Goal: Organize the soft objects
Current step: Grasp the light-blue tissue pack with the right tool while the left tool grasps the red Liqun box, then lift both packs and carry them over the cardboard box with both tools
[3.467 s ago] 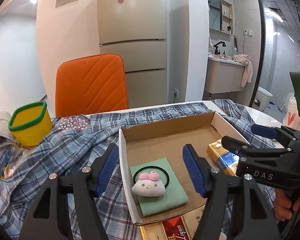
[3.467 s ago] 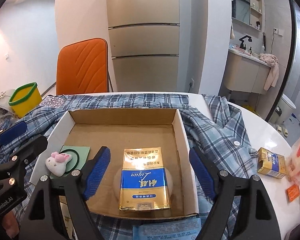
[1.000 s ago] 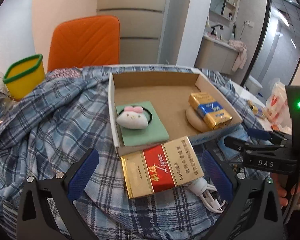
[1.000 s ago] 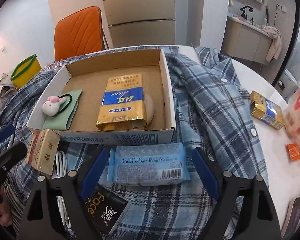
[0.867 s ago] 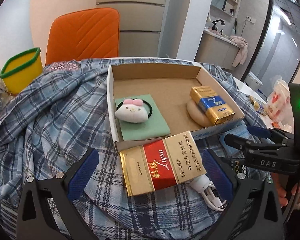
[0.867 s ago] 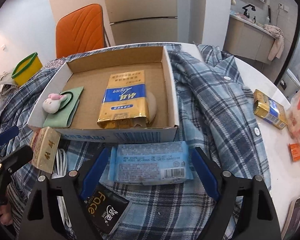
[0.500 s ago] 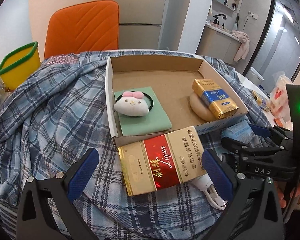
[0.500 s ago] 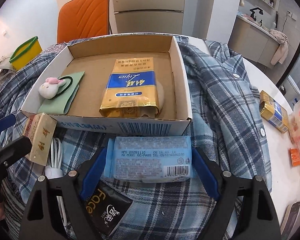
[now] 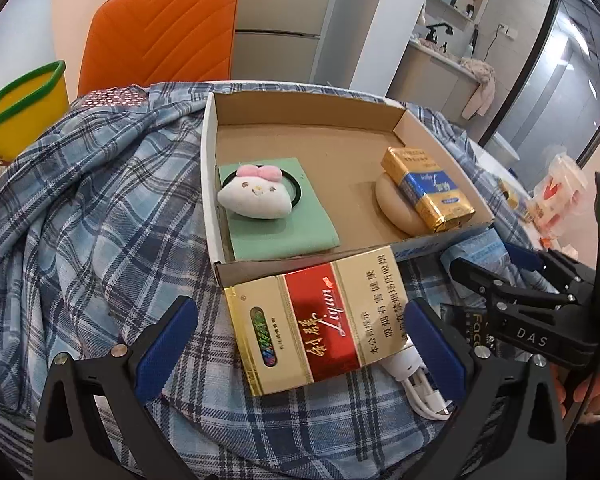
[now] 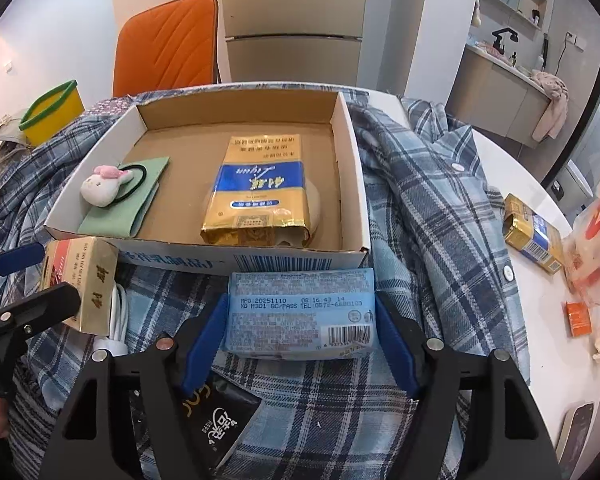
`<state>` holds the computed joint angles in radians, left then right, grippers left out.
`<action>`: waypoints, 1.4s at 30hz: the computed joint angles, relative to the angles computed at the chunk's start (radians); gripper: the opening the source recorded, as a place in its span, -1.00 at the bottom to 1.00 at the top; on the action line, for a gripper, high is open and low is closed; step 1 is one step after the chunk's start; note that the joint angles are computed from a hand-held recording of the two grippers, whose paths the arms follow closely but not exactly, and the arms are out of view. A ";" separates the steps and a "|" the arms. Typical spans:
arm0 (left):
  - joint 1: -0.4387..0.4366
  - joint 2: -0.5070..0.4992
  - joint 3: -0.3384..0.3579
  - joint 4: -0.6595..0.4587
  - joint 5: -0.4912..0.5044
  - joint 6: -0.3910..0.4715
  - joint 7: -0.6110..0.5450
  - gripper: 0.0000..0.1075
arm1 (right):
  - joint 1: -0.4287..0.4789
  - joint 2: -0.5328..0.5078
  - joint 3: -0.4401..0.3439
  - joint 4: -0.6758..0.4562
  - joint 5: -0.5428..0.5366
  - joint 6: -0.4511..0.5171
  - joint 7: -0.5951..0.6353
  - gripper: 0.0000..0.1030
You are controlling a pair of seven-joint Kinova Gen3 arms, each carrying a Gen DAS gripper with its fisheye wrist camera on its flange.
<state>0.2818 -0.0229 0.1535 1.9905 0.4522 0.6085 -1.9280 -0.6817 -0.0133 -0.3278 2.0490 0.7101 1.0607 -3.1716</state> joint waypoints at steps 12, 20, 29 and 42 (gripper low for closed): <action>0.020 0.017 0.016 -0.020 -0.043 0.014 0.009 0.83 | -0.009 0.007 0.001 -0.003 0.005 0.008 -0.004 0.43; 0.019 -0.050 -0.010 0.049 0.072 -0.062 -0.107 0.73 | -0.024 -0.012 -0.021 0.017 0.048 0.016 -0.054 0.43; 0.130 -0.175 -0.064 0.165 0.168 -0.274 -0.249 0.72 | -0.093 -0.039 -0.099 0.046 0.213 0.081 -0.172 0.43; 0.311 -0.209 -0.183 0.214 0.135 -0.402 -0.236 0.72 | -0.130 -0.045 -0.114 0.060 0.267 0.136 -0.250 0.44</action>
<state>0.5933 -0.2319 -0.0299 2.2042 0.5874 0.2061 -2.1645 -0.8119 -0.0587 -0.4419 2.1088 0.9776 1.1967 -3.4219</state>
